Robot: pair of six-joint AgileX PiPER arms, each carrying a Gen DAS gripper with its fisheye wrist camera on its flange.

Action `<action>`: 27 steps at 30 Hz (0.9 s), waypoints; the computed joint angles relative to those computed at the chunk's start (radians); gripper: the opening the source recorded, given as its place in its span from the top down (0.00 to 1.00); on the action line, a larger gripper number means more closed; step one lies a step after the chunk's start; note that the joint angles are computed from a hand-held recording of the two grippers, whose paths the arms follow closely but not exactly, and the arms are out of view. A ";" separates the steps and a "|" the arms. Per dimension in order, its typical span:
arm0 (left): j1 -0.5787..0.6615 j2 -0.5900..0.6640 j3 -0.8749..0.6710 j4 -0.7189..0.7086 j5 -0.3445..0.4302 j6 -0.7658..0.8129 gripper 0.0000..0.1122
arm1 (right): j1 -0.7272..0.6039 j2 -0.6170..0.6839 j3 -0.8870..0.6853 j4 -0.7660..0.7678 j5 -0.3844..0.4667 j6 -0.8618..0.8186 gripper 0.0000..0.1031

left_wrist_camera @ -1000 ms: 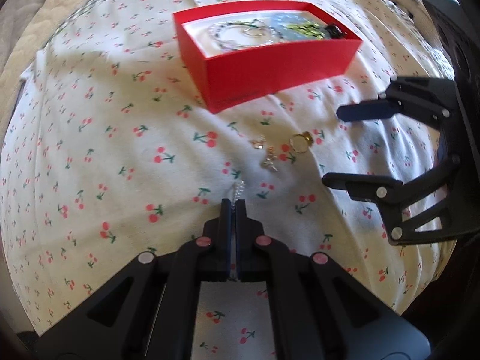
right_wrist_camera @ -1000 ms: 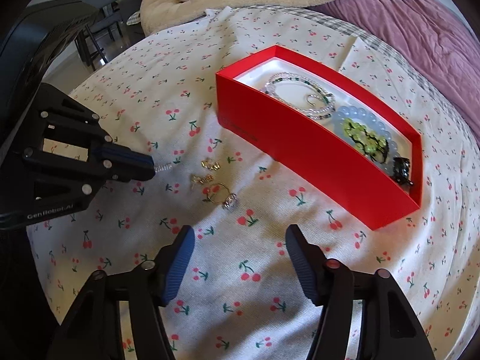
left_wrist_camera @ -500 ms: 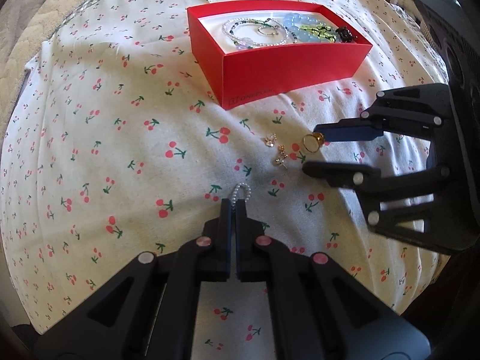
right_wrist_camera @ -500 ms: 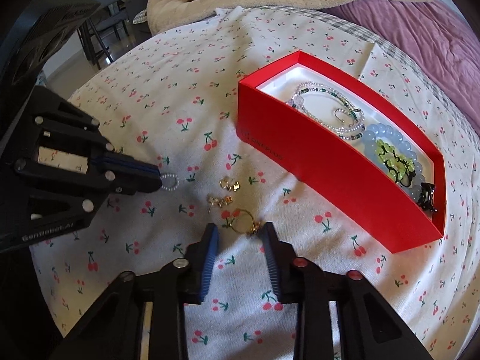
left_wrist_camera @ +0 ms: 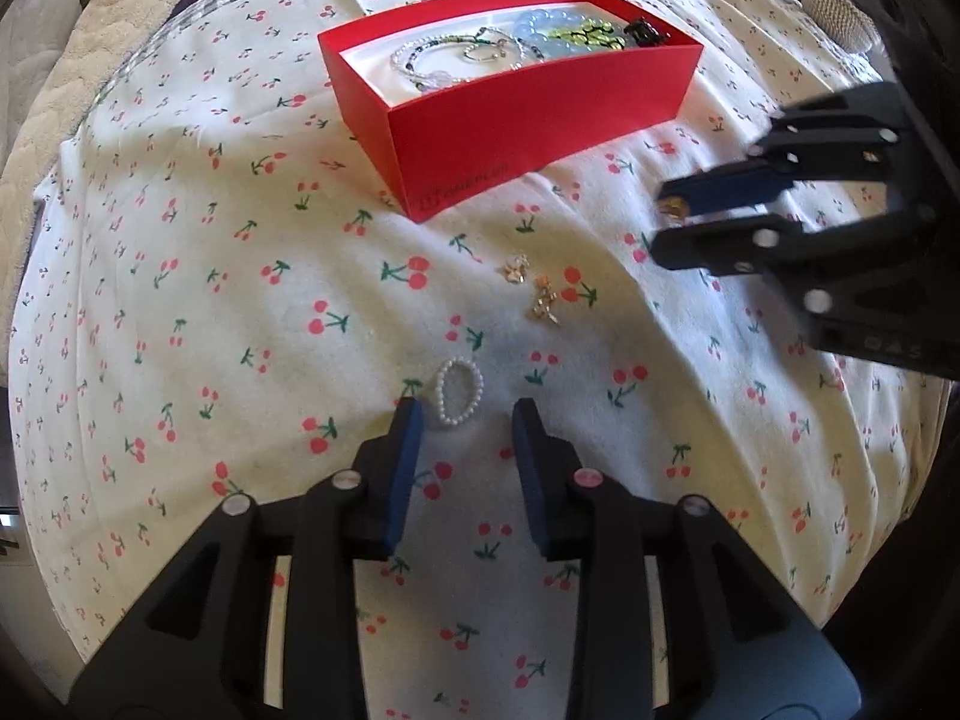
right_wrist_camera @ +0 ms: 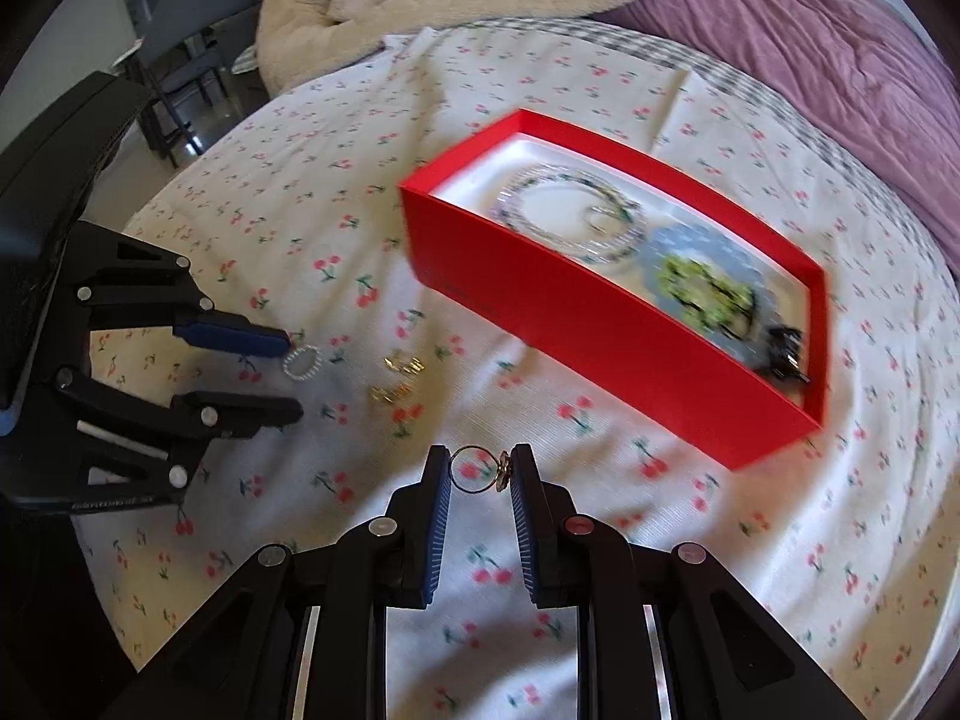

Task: Organize jewelry
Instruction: 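Grasp the gold ring with the right gripper while the left gripper holds the pearl ring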

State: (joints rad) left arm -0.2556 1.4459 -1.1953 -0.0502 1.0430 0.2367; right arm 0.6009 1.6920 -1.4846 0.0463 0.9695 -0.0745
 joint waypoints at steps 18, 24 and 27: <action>0.009 0.006 0.001 0.000 -0.021 -0.069 0.97 | -0.045 -0.081 0.052 -0.027 0.057 0.089 0.80; 0.011 -0.006 -0.009 -0.020 -0.022 -0.072 0.97 | -0.047 -0.085 0.045 -0.027 0.055 0.096 0.80; 0.009 -0.010 -0.016 -0.029 -0.027 -0.072 0.97 | -0.050 -0.091 0.041 -0.022 0.054 0.094 0.80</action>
